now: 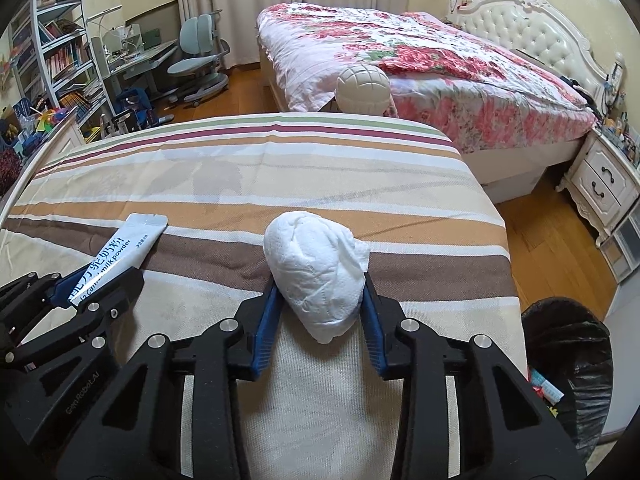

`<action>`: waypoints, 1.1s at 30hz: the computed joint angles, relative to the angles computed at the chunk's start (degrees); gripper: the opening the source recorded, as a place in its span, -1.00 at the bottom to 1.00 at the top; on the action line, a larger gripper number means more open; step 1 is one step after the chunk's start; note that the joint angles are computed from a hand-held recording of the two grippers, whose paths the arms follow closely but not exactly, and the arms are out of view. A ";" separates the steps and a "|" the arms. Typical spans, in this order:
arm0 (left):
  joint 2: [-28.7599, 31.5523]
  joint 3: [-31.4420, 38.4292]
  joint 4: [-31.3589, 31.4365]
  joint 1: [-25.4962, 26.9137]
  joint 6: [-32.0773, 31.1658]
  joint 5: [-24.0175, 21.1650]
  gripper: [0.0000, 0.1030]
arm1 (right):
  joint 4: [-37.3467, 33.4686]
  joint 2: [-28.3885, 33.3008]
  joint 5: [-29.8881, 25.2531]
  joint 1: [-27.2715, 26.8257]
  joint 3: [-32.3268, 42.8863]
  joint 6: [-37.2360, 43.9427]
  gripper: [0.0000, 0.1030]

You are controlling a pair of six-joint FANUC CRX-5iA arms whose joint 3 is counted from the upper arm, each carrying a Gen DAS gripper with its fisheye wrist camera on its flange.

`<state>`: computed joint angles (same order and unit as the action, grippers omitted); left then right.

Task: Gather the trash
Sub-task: 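Carry the white tube and tissue ball over the black bin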

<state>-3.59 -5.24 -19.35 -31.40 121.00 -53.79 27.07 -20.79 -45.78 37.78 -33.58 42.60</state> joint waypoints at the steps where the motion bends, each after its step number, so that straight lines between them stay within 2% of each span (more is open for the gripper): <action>1: -0.08 -0.08 0.06 0.02 -0.12 0.07 -0.48 | -0.14 -0.25 -0.03 0.11 -0.11 -0.05 -0.31; 9: -1.49 -0.93 -0.22 -0.97 1.51 -0.28 -0.51 | 0.16 -4.79 -1.59 2.36 -2.91 -2.49 -0.32; 16: -2.55 -1.47 -1.62 -4.10 4.20 -0.72 -0.51 | 0.53 -10.41 -3.89 3.27 -5.93 -4.78 -0.32; 29: -3.10 -0.55 -3.81 -10.57 7.82 -0.27 -0.51 | 4.51 -23.69 -12.77 6.93 -12.44 -11.73 -0.32; 33: -1.93 1.18 -5.10 -13.40 8.57 0.11 -0.51 | 5.96 -26.78 -15.24 6.24 -13.77 -12.72 -0.32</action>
